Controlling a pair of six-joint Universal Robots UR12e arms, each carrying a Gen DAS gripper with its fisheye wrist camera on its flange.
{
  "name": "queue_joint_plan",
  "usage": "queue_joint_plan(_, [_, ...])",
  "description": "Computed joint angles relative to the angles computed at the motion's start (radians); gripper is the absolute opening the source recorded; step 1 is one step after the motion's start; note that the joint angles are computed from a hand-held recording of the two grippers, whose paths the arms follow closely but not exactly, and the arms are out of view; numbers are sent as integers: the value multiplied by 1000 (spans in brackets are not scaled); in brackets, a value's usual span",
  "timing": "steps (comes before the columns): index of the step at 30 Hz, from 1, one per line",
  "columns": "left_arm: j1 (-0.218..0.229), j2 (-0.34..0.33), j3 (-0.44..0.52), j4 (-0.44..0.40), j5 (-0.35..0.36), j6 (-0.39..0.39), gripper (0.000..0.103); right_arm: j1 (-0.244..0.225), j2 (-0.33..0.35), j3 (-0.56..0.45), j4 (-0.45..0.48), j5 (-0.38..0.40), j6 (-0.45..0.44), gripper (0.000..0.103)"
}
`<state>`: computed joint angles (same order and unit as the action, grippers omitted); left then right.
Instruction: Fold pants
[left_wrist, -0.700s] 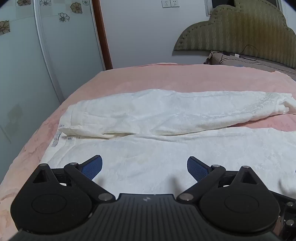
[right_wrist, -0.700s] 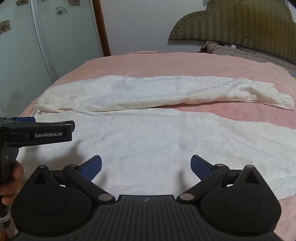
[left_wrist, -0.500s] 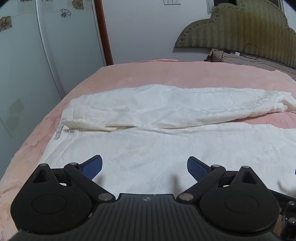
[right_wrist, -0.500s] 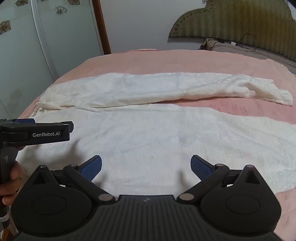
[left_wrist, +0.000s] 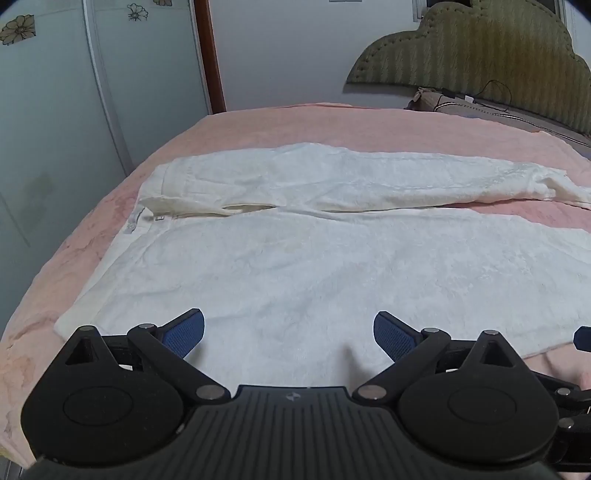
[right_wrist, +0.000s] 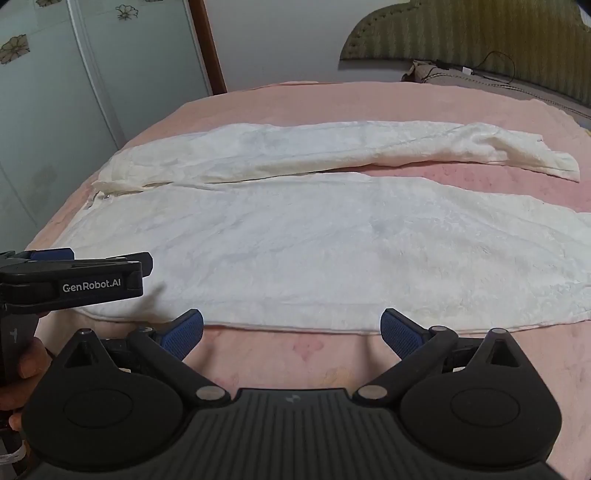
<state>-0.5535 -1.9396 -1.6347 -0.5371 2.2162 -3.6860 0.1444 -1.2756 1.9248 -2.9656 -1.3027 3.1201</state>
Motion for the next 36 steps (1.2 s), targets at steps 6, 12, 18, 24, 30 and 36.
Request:
queue_joint_plan(6, [-16,9,-2,-24,18,-12,100,-2,-19,29,-32,1,9,103])
queue_joint_plan(12, [-23,21,-5,-45,5,-18,100,-11,-37,59,-65,14,11,103])
queue_joint_plan(18, [-26,24,-11,-37,0,-21,100,-12,-42,65,-65,19,6,103])
queue_joint_plan(24, [-24,28,-17,-33,-1,-21,100,-9,-43,68,-65,23,-19,103])
queue_joint_plan(30, [-25,30,-29,-3,10,-24,100,-8,-43,70,-75,32,-40,103])
queue_joint_plan(36, [-20,21,-34,74,18,30,98,-24,-18,68,-172,96,-77,103])
